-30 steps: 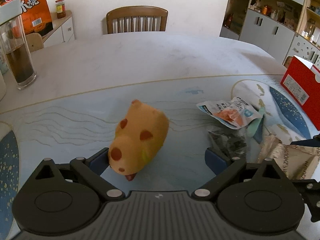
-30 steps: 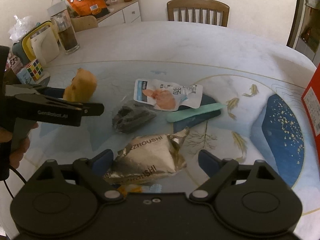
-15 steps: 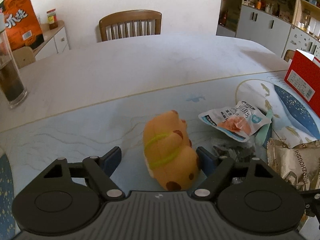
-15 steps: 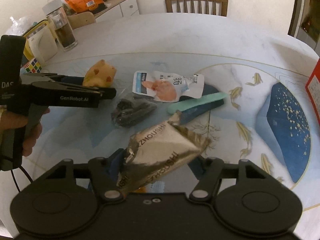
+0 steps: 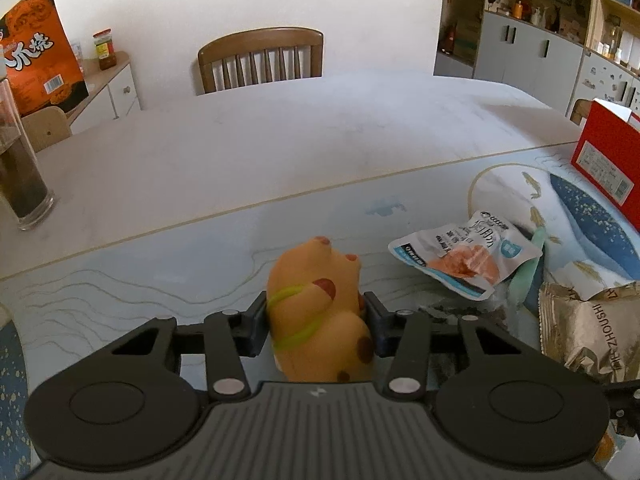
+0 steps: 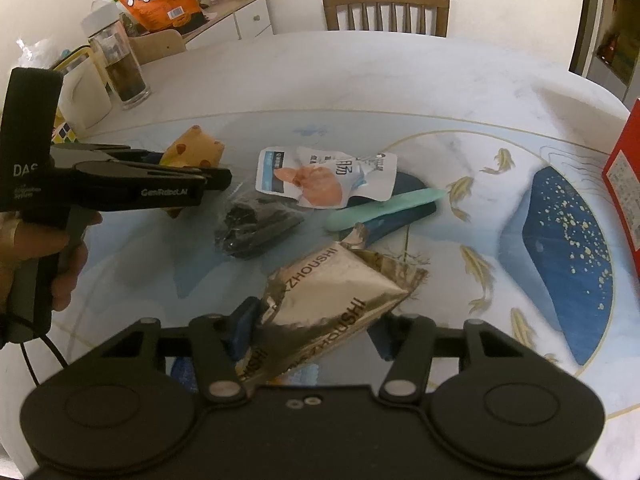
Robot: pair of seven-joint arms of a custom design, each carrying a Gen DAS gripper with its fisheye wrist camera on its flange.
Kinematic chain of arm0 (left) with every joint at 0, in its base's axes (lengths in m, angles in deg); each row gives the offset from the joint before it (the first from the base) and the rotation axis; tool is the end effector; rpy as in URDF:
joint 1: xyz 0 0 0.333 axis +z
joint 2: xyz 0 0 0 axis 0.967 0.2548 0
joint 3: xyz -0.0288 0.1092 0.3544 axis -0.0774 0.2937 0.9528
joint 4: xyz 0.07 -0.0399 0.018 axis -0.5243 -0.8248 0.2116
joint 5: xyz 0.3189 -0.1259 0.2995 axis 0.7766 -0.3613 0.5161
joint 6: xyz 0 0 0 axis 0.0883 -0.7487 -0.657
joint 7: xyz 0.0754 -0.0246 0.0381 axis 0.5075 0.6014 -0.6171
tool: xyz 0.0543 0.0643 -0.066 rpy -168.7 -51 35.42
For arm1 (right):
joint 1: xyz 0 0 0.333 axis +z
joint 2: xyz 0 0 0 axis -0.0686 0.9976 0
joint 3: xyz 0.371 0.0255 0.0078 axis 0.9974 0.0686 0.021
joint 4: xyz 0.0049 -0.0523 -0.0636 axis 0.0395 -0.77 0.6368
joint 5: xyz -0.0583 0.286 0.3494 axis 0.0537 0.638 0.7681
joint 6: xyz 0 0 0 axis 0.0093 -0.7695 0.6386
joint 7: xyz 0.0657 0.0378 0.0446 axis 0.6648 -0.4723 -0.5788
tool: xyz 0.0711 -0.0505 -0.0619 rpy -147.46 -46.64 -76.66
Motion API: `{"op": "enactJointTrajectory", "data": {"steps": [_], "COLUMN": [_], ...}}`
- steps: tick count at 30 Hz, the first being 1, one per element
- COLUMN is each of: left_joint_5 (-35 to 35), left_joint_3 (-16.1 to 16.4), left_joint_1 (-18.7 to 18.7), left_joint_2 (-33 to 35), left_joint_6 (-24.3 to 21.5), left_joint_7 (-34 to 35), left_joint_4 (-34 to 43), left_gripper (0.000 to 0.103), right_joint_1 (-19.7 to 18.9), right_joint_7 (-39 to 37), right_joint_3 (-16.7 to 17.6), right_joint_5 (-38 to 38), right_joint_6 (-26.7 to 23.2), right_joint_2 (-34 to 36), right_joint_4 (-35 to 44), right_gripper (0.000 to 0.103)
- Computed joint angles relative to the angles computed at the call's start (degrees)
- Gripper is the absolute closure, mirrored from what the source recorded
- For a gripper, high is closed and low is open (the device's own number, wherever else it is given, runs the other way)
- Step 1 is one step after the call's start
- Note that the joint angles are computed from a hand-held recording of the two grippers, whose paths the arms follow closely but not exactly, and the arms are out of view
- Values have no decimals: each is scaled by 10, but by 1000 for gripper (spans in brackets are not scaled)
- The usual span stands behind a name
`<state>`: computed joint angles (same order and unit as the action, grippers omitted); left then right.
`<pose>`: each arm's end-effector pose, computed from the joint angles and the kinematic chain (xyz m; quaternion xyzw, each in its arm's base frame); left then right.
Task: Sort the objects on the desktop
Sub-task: 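Close the left gripper on the yellow pig while the right gripper grasps the gold foil bag, then lift and carry the pig and foil bag over the red shoebox with both grippers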
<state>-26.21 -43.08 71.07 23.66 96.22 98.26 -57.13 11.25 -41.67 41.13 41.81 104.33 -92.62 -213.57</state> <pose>0.6210 -0.0858 0.4129 -0.6462 0.6631 -0.2695 0.2647 0.5659 0.1568 0.4430 -0.8630 0.4096 -0.0625 0.2891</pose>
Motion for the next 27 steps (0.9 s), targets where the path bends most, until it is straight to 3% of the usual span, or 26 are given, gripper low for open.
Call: {"op": "enactJointTrajectory", "data": {"steps": [14, 27], "left_joint_5": [-160, -215], "left_joint_3": [-55, -79], "left_joint_1": [20, 5], "left_joint_2": [-29, -40], "left_joint_6": [0, -16], "left_joint_7": [134, 177], "left_joint_4": [-19, -5], "left_gripper": [57, 57], "right_joint_1": [-5, -16], "right_joint_7": [-14, -43], "right_joint_3": [-9, -26], "right_joint_5": [26, 66], "right_joint_6": [16, 9], "right_joint_2": [-10, -26], "right_joint_4": [-2, 2], "right_gripper": [55, 55]}}
